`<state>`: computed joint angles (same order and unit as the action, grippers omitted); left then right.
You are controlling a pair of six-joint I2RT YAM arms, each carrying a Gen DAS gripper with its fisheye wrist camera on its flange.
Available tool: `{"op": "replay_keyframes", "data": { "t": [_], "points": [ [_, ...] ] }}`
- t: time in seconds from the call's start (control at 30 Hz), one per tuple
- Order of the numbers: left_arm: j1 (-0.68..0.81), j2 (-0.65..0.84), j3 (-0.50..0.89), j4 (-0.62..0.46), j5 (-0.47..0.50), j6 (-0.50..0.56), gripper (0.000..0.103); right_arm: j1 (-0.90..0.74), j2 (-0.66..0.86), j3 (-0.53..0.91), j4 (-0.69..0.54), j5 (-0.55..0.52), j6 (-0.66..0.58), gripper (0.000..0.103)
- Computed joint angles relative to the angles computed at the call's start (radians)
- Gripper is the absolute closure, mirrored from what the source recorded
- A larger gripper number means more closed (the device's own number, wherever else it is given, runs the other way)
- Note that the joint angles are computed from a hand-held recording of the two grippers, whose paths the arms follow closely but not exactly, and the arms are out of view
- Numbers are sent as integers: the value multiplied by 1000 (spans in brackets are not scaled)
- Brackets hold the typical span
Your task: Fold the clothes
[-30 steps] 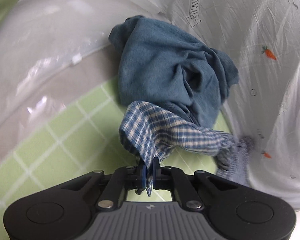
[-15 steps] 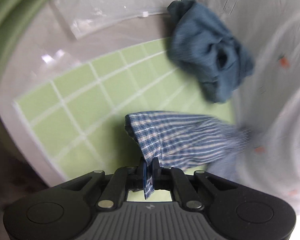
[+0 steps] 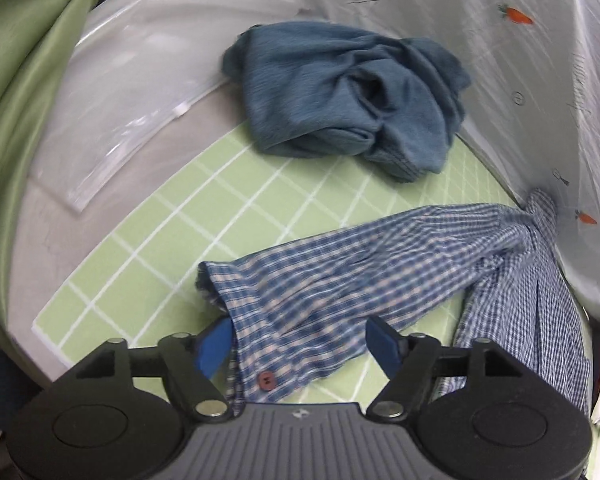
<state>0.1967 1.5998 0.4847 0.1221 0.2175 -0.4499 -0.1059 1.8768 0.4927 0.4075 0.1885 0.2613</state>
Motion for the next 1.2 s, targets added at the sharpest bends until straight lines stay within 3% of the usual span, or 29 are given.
{"op": "replay_keyframes", "data": {
  "t": [0.13,0.3,0.57,0.8,0.87,0.9,0.93,1.03,1.2],
  "points": [
    [-152,50,55,-1,-61,-44,26,-141,1,-11,29,-31,-62,5],
    [-357,92,100,-7,-143,-140,25,-335,49,45,65,-104,-226,5],
    [-649,126,226,-115,-289,-415,25,-494,244,345,-10,-208,-445,6],
    [-853,219,396,-233,-410,-565,25,-542,347,506,-106,-384,-547,44],
    [-895,259,451,-263,-429,-615,25,-553,350,525,-138,-438,-587,63],
    [-913,279,476,-271,-434,-628,25,-556,347,533,-157,-457,-609,89],
    [-929,299,502,-280,-439,-640,25,-557,346,535,-163,-467,-639,101],
    [-965,360,583,-311,-448,-661,25,-566,351,534,-150,-482,-712,102],
    [-991,426,682,-348,-453,-667,25,-616,376,598,-191,-479,-706,102]
  ]
}}
